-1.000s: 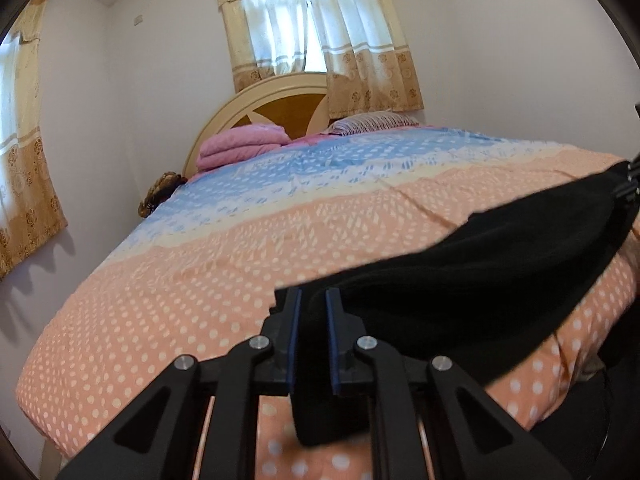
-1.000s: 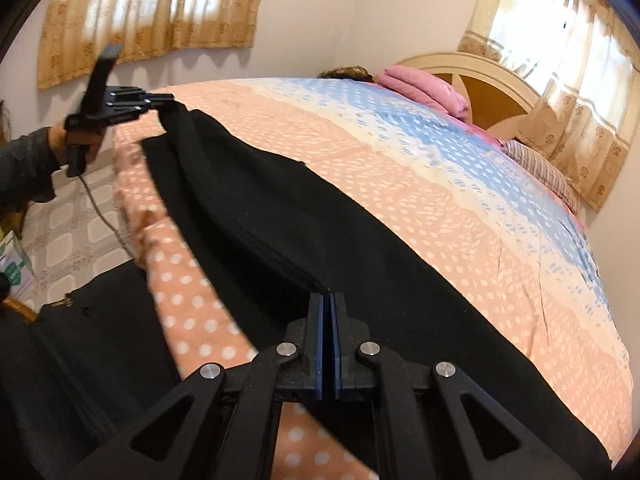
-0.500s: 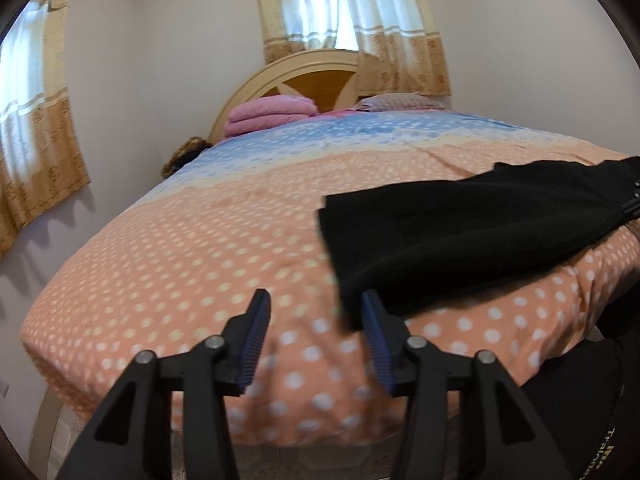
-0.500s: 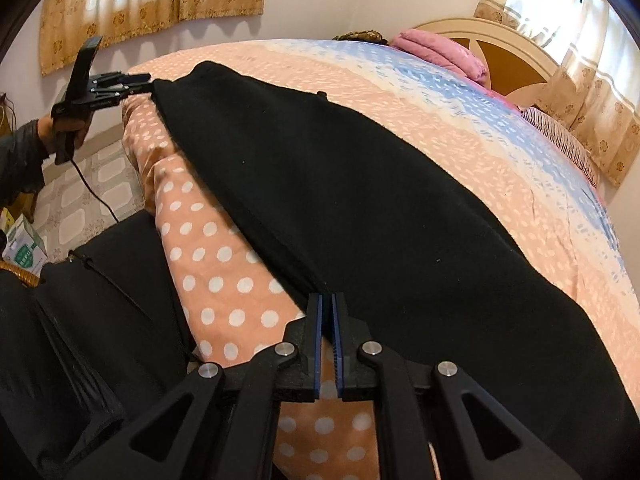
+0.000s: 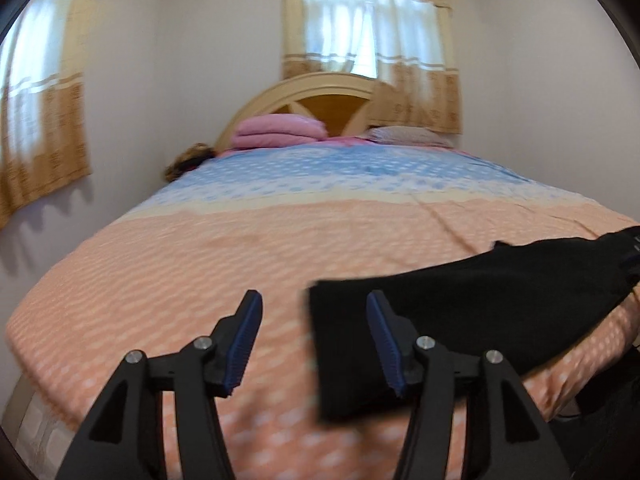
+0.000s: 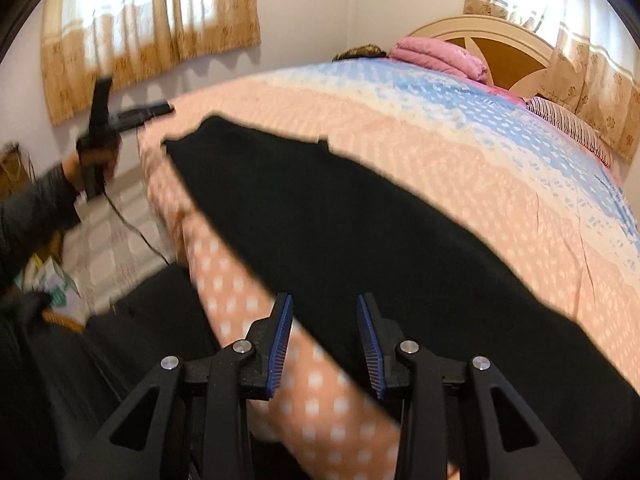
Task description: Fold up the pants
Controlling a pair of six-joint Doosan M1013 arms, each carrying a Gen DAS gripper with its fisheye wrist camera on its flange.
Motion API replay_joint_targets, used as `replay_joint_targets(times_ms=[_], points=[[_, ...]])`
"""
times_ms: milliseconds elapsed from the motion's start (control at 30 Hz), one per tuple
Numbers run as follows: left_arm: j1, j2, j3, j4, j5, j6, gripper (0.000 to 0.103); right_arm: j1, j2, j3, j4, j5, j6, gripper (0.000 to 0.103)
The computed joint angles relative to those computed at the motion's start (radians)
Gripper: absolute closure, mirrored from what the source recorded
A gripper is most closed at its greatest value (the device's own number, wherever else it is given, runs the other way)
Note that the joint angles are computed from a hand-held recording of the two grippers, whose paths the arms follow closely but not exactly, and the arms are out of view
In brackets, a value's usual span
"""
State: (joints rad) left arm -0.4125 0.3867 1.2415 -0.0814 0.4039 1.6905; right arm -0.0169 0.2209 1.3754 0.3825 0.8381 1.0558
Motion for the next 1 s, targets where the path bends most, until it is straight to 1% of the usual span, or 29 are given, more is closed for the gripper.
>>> replay_joint_targets(times_ms=[100,133,167,233,267,300,333,433,467,500,600,633,733,800,833,867,900,967,1000], points=[[-0.026,0.036,-0.039,0.005,0.041,0.008,0.046,-0.005,0.045,-0.068,0.042,0.016,0.034,0.068],[-0.033,0.044,-0.046,0.040,0.059,-0.019,0.046,-0.007,0.070,-0.105,0.061,0.032,0.051,0.068],[-0.043,0.054,-0.053,0.106,0.086,-0.068,0.046,-0.010,0.089,-0.133,0.077,0.048,0.066,0.068],[-0.057,0.063,-0.054,0.208,0.131,-0.141,0.046,-0.017,0.148,-0.216,0.130,0.108,0.107,0.068],[-0.059,0.060,-0.039,0.236,0.120,-0.164,0.045,-0.019,0.171,-0.249,0.143,0.128,0.125,0.068],[-0.060,0.048,-0.008,0.257,0.075,-0.187,0.043,-0.018,0.195,-0.280,0.150,0.137,0.151,0.068],[-0.059,0.043,0.001,0.266,0.062,-0.193,0.042,-0.017,0.227,-0.322,0.156,0.155,0.186,0.068],[-0.053,0.039,0.017,0.284,0.024,-0.216,0.029,-0.023,0.321,-0.441,0.221,0.246,0.275,0.068],[-0.051,0.042,0.015,0.291,0.022,-0.239,0.022,-0.023,0.347,-0.473,0.233,0.272,0.297,0.068],[-0.044,0.046,0.011,0.264,0.025,-0.244,0.017,-0.020,0.372,-0.504,0.240,0.295,0.320,0.068],[-0.026,0.049,0.011,0.144,0.015,-0.214,0.014,-0.021,0.429,-0.569,0.295,0.341,0.383,0.068],[-0.025,0.047,0.017,0.129,0.005,-0.212,0.014,-0.024,0.449,-0.591,0.327,0.359,0.408,0.068],[-0.027,0.038,0.036,0.147,-0.018,-0.236,0.014,-0.025,0.492,-0.644,0.378,0.410,0.455,0.068],[-0.028,0.037,0.038,0.151,-0.021,-0.244,0.014,-0.026,0.509,-0.660,0.409,0.438,0.471,0.068],[-0.028,0.037,0.038,0.152,-0.022,-0.250,0.014,-0.023,0.519,-0.673,0.410,0.453,0.484,0.070],[-0.030,0.037,0.038,0.169,-0.021,-0.268,0.014,-0.018,0.522,-0.680,0.382,0.451,0.501,0.078],[-0.034,0.034,0.040,0.208,-0.020,-0.303,0.014,-0.017,0.518,-0.675,0.369,0.440,0.508,0.097],[-0.041,0.031,0.040,0.285,-0.022,-0.368,0.014,-0.020,0.503,-0.646,0.386,0.387,0.498,0.098],[-0.048,0.023,0.051,0.340,-0.037,-0.414,0.014,-0.019,0.489,-0.628,0.384,0.354,0.479,0.099]])
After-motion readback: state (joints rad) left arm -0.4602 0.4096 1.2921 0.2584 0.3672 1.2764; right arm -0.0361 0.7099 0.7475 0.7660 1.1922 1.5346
